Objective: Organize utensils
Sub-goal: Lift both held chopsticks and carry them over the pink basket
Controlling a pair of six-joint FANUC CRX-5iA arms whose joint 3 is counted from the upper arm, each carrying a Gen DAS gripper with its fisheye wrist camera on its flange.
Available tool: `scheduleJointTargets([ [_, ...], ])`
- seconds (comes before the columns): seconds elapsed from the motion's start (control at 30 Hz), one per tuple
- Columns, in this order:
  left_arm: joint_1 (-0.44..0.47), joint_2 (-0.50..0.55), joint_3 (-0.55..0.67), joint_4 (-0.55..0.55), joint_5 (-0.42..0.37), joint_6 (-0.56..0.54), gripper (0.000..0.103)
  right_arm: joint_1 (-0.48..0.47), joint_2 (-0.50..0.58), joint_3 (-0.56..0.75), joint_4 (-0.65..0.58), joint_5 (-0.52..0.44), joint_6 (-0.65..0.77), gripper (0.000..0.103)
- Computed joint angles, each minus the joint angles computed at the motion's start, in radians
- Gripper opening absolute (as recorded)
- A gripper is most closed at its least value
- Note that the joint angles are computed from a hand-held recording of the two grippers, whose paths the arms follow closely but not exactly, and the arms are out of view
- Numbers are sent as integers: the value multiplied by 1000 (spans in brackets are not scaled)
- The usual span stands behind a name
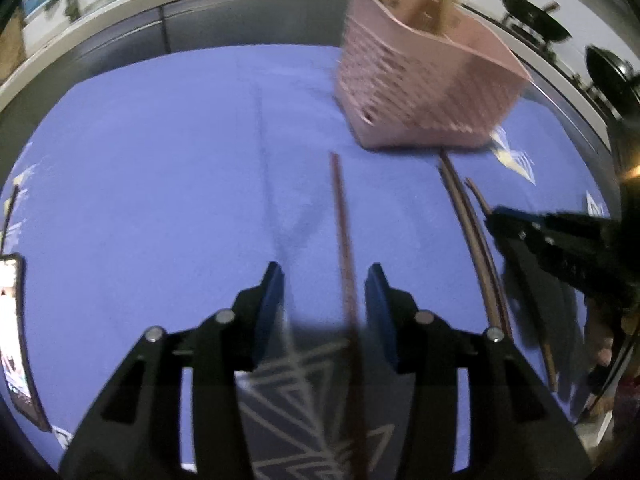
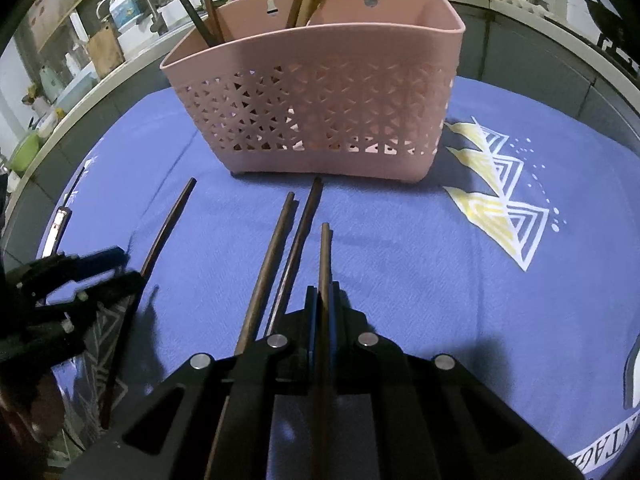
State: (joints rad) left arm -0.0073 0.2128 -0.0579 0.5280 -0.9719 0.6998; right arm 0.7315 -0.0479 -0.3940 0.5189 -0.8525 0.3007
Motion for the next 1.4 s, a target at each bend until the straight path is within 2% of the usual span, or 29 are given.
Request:
scheduleJointTargets([
  [0.23,-64,52,91,-103,15,30,43,-27,49,62,-19,-2,67,5],
  [0.27,-73,64,103,-115,12,33,40,-31,51,69,-30,1,73,5],
  [0.3,-81,54,81,-108,60,13,30,-32,42,62,-37,16,69,5],
  [0.33,-85,52,74,-102,76,-13,7,-38,34,53,-35,46,60,5],
  [0.37,-83,61,88,-93,45,-19,6,-33,6,24,-7,80,28,5],
  [0.5,-45,14,27,78,5,-145,6,2,-90,-74,154,152,-93,5],
  [0.6,-11,-29,-4,235,-62,-230,6,9,-155,-120,272,202,-175,5],
  [0.73,15,-72,-9,398,-126,-293,6,-4,-219,-154,446,259,-301,5],
  [0.8,22,-74,29,472,-160,-296,6,-23,-247,-158,533,279,-352,5],
  [0.9,14,-70,84,556,-157,-285,6,-39,-252,-114,622,267,-381,5],
  [1.0,-12,-52,150,597,-101,-261,6,-64,-210,-32,679,241,-361,5],
  [1.07,-32,-39,190,581,-59,-245,6,-90,-173,16,744,217,-372,5],
  [1.13,-49,-30,219,515,-12,-197,6,-110,-147,45,772,197,-382,5],
  [1.17,-56,-16,246,442,-2,-147,6,-117,-143,48,779,194,-390,5],
  [1.23,-52,-5,259,370,-26,-110,6,-132,-148,36,808,193,-425,5],
  [1.3,-43,-16,211,328,-64,-131,6,-149,-183,-17,870,204,-502,5],
  [1.4,-44,-43,128,218,-121,-172,13,-131,-241,-92,908,162,-550,5],
])
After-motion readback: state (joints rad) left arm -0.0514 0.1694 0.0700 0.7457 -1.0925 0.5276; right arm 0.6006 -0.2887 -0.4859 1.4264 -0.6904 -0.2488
